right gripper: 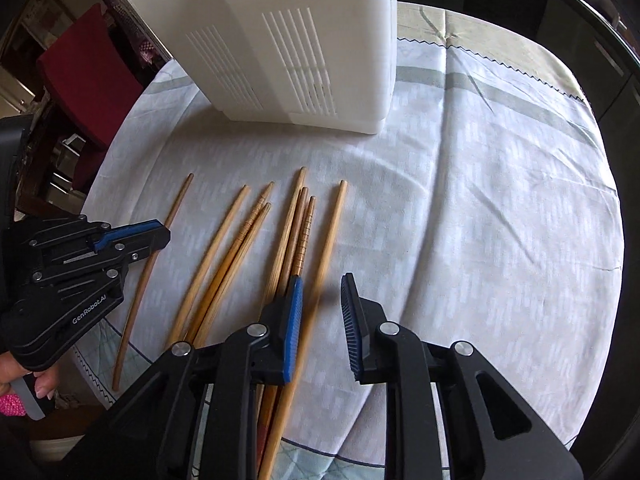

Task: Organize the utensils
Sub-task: 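Grasp a wooden chopstick with the left gripper while the right gripper grasps another chopstick, then lift both chopsticks upright, drop them into the white holder, open both grippers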

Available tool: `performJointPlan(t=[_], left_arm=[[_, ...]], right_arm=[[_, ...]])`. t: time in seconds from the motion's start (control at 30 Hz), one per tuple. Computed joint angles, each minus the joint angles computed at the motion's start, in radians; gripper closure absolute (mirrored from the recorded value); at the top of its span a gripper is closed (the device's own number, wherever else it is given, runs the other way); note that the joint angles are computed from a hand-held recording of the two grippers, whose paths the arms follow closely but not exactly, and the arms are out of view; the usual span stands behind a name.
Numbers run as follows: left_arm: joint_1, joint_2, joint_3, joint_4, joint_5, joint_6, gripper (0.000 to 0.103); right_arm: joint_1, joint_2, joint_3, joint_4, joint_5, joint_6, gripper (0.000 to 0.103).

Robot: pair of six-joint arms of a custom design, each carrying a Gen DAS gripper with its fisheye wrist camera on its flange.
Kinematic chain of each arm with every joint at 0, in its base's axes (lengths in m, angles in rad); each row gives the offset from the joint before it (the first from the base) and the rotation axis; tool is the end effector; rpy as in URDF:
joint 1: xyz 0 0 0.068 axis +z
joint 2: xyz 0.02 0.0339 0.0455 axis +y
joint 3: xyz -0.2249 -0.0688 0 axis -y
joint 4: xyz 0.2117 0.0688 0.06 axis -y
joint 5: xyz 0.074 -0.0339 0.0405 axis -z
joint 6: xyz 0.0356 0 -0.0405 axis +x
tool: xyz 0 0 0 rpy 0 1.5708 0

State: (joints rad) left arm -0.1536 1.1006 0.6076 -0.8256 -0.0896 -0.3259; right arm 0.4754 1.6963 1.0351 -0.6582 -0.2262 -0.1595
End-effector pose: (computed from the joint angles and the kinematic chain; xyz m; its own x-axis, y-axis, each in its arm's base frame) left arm 0.1589 -0.0214 0.1607 -0.9483 -0.1759 -0.2641 -0.1829 0.9831 0.0022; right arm 0.2445 0.1349 0.1487 -0.7715 -0.5712 -0.2801 -0.6261 0.7598 0.1750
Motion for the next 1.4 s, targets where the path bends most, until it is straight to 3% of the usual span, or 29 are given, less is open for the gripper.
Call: performJointPlan(t=[0.2,0.4,0.53,0.63,0.73,1.1,1.4], left_arm=[[-0.015,-0.014,0.004,-0.043,0.012,-0.004,0.096],[-0.039,-0.021,0.004,-0.054,0.004,-0.009,0.097],[-0.017,-0.036,-0.002,-0.056,0.021,0.005,0.097],[0.030,-0.067,0.005,-0.073,0.041,0.042,0.097],[0.090,-0.147,0.037,-0.130,0.063,0.100,0.097],[0.093,-0.408,0.243,-0.398,0.051,0.135,0.098],[-0.380,-0.520,0.376,-0.598,-0.235,-0.219,0.098]], right_arm=[[0.093,0.036,0.040,0.006,0.113,0.062,0.086],[0.162,0.052,0.047,0.035,0.191,0.110,0.096],[0.145,0.040,0.034,0.053,0.135,0.133,0.096],[0.093,-0.051,0.001,0.032,0.075,0.105,0.096],[0.034,-0.176,-0.026,-0.007,0.018,0.069,0.096],[-0.197,-0.577,-0.054,-0.196,-0.195,-0.071,0.096],[-0.276,-0.743,-0.059,-0.332,-0.281,-0.132,0.096]])
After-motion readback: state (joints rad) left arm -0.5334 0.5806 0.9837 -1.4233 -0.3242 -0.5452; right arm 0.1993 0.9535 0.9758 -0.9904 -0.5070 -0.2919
